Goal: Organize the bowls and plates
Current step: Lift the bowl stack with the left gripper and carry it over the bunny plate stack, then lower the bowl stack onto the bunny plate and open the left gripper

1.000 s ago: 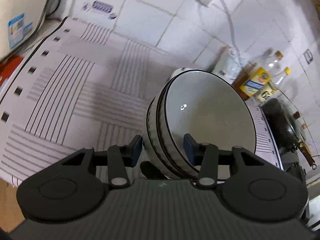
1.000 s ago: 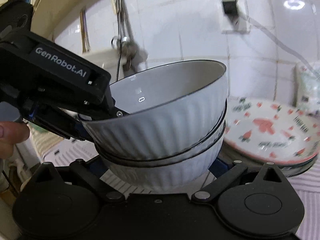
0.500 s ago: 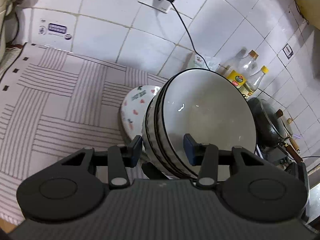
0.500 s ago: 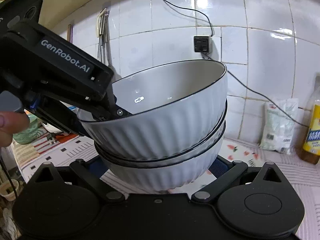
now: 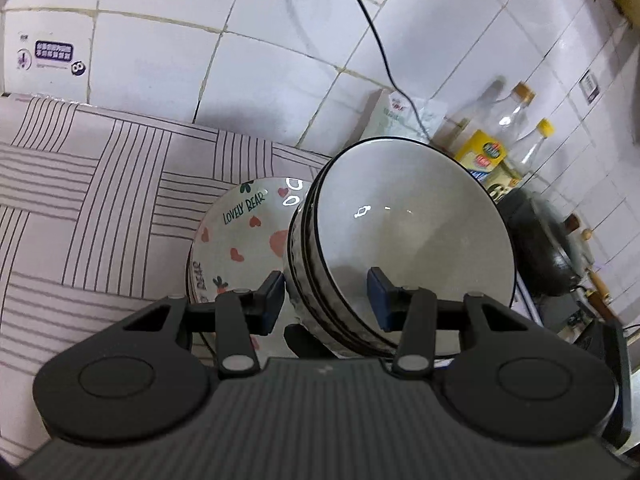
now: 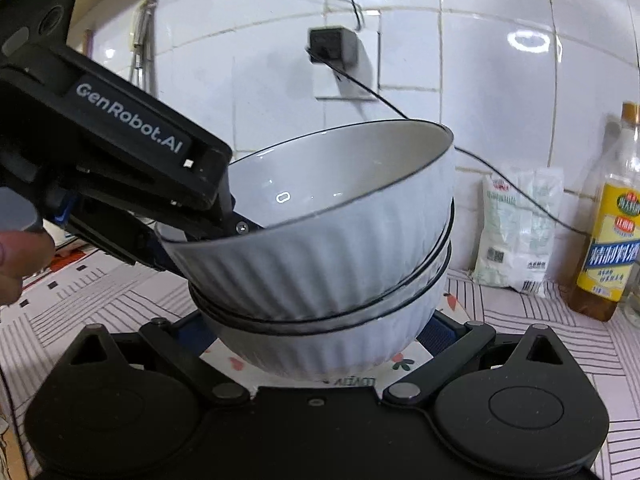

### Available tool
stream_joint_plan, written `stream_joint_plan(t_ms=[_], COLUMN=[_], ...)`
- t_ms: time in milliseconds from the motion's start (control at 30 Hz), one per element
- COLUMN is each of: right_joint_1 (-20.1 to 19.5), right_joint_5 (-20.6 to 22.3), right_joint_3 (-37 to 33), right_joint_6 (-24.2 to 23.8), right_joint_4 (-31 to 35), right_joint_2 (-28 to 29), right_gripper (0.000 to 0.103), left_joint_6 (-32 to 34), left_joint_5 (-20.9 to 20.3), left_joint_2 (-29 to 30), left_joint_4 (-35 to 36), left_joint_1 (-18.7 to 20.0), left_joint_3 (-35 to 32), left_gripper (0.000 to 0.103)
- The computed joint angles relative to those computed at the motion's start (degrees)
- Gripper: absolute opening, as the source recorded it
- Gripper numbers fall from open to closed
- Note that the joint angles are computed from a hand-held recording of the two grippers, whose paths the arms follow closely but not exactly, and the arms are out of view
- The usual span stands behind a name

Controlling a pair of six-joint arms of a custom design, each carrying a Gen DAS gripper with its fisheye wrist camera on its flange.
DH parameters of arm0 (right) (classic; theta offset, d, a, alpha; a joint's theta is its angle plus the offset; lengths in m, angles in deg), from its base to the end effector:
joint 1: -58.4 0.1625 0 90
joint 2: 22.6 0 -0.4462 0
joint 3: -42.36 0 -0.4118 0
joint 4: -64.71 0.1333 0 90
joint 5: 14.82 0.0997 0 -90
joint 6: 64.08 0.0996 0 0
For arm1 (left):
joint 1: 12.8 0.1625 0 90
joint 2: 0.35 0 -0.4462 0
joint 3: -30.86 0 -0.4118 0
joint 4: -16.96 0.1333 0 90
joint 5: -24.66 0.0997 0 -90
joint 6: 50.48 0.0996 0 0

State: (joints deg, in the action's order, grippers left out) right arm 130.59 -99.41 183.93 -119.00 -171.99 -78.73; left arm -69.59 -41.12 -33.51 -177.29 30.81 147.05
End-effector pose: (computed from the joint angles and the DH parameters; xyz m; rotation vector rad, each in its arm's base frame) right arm 0.0085 -0.4400 0.1622 0.7989 -2.1763 1.1699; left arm -0.2776 -0.5050 -0.0508 0.5669 2.8273 -0.7884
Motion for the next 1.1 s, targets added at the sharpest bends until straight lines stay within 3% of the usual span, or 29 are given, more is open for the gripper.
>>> stream_joint_plan(t_ms=[267, 400, 800, 933, 1033, 1100], right_joint_1=[-0.41, 1.56, 1.09, 0.80, 2.83, 3.08], right_joint_5=[-1.80, -6.61, -7.20, -7.41, -12.51, -13.05], right_joint_3=[-2.33, -3.13, -3.63, -3.53, -4.35, -4.17], right_joint_6=[3.28, 4.72, 4.40, 7.98, 5.57, 6.24], right_joint_4=[4.21, 4.28, 4.83, 3.29, -0.10, 0.16], right_joint_2=[0.06, 0.82, 1.38, 2.20, 4.80, 4.50], right_gripper=[0.102, 0.102, 0.102, 0.102, 0.101, 0.100], left_joint_6=[2.73, 2.69, 4.16, 3.24, 3.27, 2.96], left_joint_5=[2.67, 3.25, 4.54, 4.61, 6.66, 9.37], left_joint_2=[1.56, 1.83, 2.85, 3.47, 3.68, 4.03], left_joint_4=[4.37, 4.88, 4.20, 3.94, 5.32, 5.15], left_joint_1=[-0.04, -0.06, -0.18, -0.40, -1.24, -2.13], left_joint_3=[-2.81, -2.90, -3.08, -3.26, -3.75, -3.65], left_gripper=[0.044, 0.044, 0.043, 0.046, 0.047, 0.047])
